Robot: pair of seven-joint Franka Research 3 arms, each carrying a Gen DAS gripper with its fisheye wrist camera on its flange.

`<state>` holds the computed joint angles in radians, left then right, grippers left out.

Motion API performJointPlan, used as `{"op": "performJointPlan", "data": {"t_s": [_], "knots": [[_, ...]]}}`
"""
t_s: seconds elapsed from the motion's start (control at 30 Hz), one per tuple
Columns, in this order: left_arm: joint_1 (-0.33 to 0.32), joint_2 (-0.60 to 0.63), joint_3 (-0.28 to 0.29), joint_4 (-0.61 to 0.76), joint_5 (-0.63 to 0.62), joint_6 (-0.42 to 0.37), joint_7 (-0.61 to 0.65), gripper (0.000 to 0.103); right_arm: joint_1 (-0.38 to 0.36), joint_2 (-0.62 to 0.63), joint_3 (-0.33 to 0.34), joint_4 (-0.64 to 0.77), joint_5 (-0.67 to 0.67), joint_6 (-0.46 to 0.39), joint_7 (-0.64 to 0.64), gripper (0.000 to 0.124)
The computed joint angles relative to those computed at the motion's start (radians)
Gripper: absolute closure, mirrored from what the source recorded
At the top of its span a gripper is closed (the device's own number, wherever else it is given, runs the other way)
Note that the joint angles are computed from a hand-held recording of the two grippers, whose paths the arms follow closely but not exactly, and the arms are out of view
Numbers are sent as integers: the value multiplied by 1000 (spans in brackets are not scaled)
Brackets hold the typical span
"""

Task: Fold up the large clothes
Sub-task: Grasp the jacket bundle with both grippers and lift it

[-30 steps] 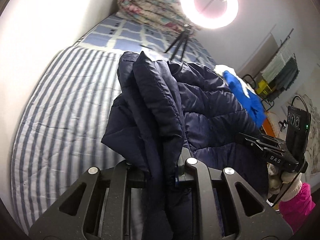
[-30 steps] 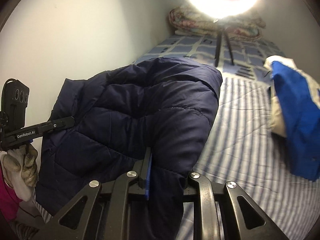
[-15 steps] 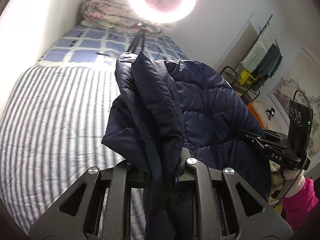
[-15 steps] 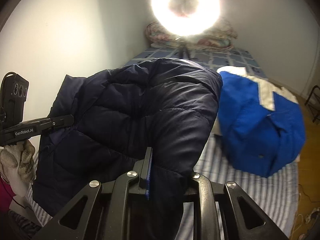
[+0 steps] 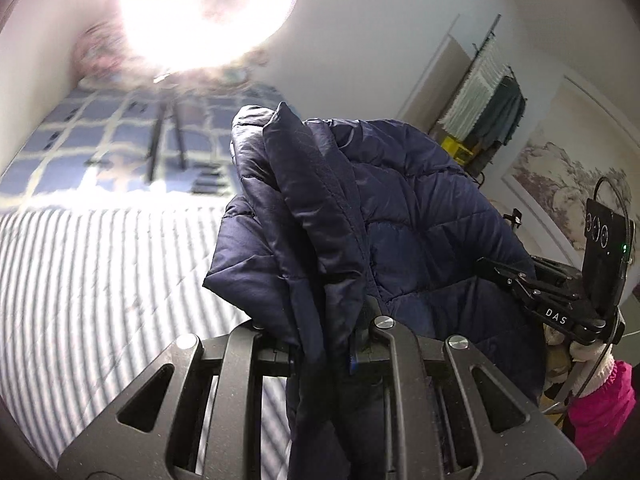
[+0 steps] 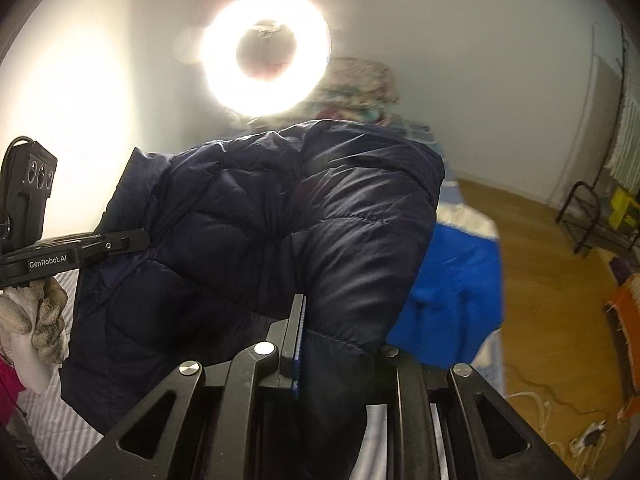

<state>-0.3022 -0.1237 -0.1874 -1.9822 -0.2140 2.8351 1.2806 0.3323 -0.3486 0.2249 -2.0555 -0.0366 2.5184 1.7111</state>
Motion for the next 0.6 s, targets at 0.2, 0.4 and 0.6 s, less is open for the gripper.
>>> {"op": "performJointPlan", "data": {"t_s": [0.2,0.4,0.6], "knots": [[26,263,-41,305,125,-14,-44,88,-54,99,-41,97,-46,37,-17,108],[28,512,-59,636,229,-105,-91,88,-65,228,-86,207,-70,56,-52,108],[15,674,-53,830,280,-176,-126,88,-55,347,-129,286,-40,93,-110,107]]}}
